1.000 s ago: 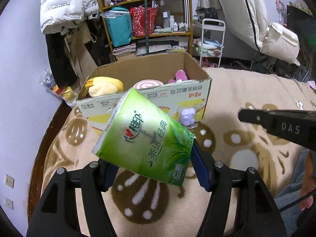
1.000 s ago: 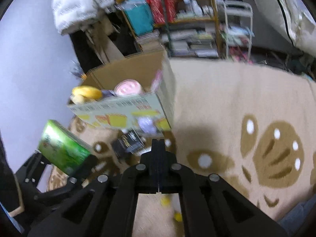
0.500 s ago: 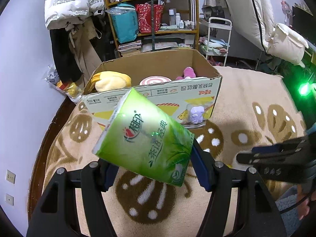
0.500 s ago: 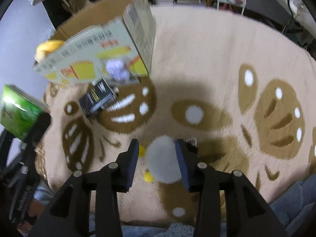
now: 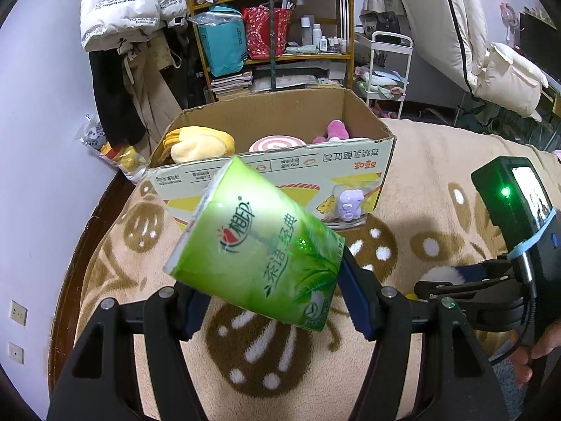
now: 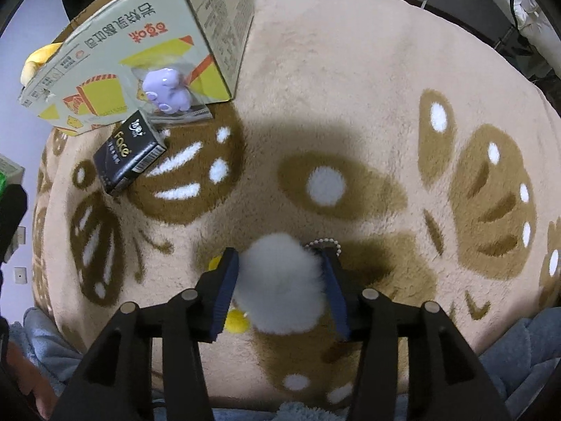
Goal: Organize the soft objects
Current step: 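Lift green pack with left gripper while right gripper carries pompom over the box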
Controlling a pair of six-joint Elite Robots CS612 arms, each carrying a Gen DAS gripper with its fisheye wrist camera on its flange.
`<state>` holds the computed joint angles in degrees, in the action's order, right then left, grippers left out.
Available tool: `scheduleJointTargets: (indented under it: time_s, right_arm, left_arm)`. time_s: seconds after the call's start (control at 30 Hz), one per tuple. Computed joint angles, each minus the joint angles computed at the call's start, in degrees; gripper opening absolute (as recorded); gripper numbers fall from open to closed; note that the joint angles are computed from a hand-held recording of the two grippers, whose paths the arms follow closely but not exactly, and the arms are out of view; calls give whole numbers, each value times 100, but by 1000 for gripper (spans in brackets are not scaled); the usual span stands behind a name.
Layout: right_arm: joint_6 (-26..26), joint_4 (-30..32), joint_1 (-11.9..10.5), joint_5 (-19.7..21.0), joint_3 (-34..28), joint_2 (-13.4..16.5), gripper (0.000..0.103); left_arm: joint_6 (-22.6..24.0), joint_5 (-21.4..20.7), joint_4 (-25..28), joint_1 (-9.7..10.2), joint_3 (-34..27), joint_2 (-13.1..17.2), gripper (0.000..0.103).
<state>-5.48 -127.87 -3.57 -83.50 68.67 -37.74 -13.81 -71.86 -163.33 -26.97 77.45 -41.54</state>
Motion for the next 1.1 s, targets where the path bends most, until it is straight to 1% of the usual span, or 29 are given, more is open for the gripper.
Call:
scheduleJointTargets:
  time_s: [0.17, 0.27, 0.33, 0.4, 0.53, 0.57, 0.63, 0.73, 0.87, 0.97, 1.1]
  right_arm:
    - [43, 297, 41, -339, -185, 148, 56]
    - [68, 406, 39, -314, -246, 203, 54]
    - [35, 417, 39, -325, -236, 197, 49]
    - [23, 385, 42, -401, -212, 188, 36]
    - [-53, 273, 12, -284, -117, 136, 32]
    - [-68, 126, -7, -142, -49, 98, 30]
    - [-29, -238, -6, 94, 99, 12, 30]
    - [14, -813, -42, 337, 281, -89, 30]
    - [94, -1491, -115, 824, 514, -225, 30]
    - [179, -2291, -161, 1249, 739, -341, 30]
    - [349, -3052, -183, 1577, 792, -398, 30]
  left_arm:
    - [-14, -70, -5, 7, -7, 3, 65]
    - [-18, -94, 14, 7, -19, 7, 65]
    - [-23, -88, 20, 4, -25, 11, 65]
    - [-23, -91, 18, 4, -26, 12, 65]
    - [-21, -89, 15, 6, -20, 9, 65]
    - [-28, -81, 5, 5, -17, 9, 65]
    - [-51, -55, -21, 7, -15, 13, 65]
    - [-113, -13, -86, 20, 1, 12, 65]
    - [-180, -94, -187, 54, 21, 10, 65]
    - [-116, -26, -329, 52, 44, 6, 65]
    - [-85, -42, -501, 68, -8, 18, 65]
